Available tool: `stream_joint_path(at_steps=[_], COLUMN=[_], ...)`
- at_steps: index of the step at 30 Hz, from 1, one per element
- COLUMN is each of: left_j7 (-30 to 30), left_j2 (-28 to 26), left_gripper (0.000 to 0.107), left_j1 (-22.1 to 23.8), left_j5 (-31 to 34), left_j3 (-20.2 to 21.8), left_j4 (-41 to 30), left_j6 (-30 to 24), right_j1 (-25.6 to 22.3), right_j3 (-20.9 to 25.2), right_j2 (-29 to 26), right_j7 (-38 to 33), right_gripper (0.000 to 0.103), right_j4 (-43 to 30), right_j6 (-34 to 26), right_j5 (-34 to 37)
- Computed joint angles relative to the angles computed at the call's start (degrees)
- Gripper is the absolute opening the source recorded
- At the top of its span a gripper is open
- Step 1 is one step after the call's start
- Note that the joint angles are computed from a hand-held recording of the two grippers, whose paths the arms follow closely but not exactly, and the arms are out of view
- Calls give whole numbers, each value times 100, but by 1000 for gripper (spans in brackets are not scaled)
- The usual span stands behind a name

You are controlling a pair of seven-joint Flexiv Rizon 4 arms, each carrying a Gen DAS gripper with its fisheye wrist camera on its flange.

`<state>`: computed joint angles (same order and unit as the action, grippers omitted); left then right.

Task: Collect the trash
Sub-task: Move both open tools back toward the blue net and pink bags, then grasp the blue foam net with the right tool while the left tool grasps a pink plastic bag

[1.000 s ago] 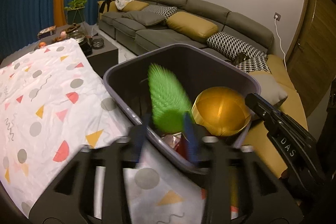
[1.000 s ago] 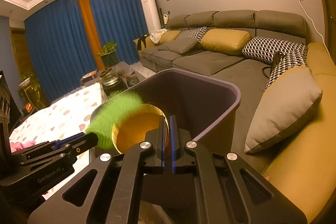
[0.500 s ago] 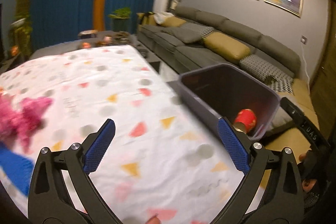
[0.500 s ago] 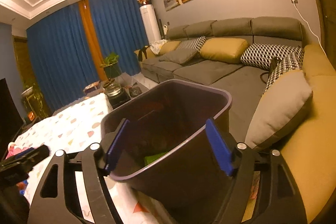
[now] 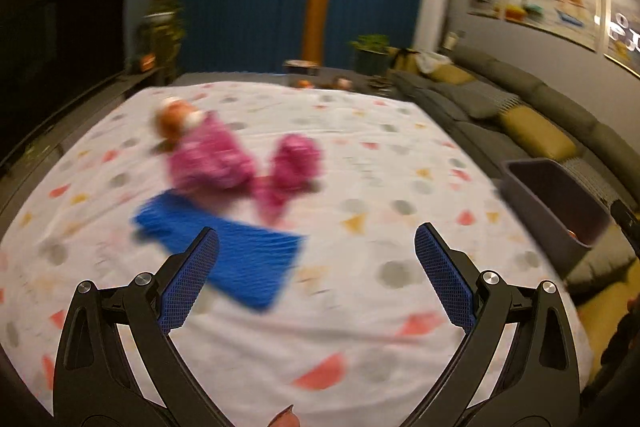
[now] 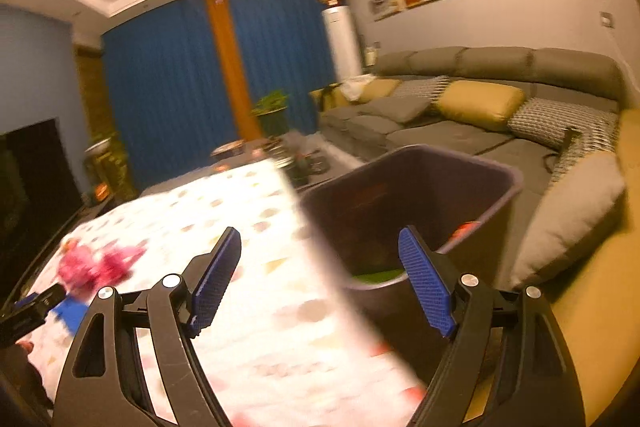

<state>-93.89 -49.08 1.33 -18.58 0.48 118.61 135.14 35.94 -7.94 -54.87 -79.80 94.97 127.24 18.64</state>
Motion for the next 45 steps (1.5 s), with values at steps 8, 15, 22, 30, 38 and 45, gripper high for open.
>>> stream_joint_path(at_steps=[8, 15, 22, 30, 38, 45], left_j7=[-256, -628, -847, -1052, -1066, -1010], left_j2=[239, 375, 444, 460, 371, 364], left_gripper=[97, 97, 97, 97, 97, 97], left_j1=[150, 646, 978, 1361, 1498, 1495], left_j5=[-391, -205, -96, 218, 419, 450], left_j3=[340, 456, 572, 580, 531, 505], left_j4=[928, 1426, 1728, 1814, 1663, 1577], left_j6=[714, 1196, 1588, 1695, 1560, 1451], right_j1=[427, 656, 918, 766, 231, 165], right_j3=[297, 482, 453, 683, 1620, 1903], right_j2=[-26, -216, -531, -949, -1326, -1382], right_j7=[-203, -53, 187, 589, 539, 36], right_gripper=[79, 79, 79, 79, 79, 64], right_j4=[-130, -541, -1150, -1998, -2899, -3025], right_j6=[-324, -1106, -1902, -3001, -4359, -4623], right_j5=[-728, -1658, -2449, -3331, -3880, -3831])
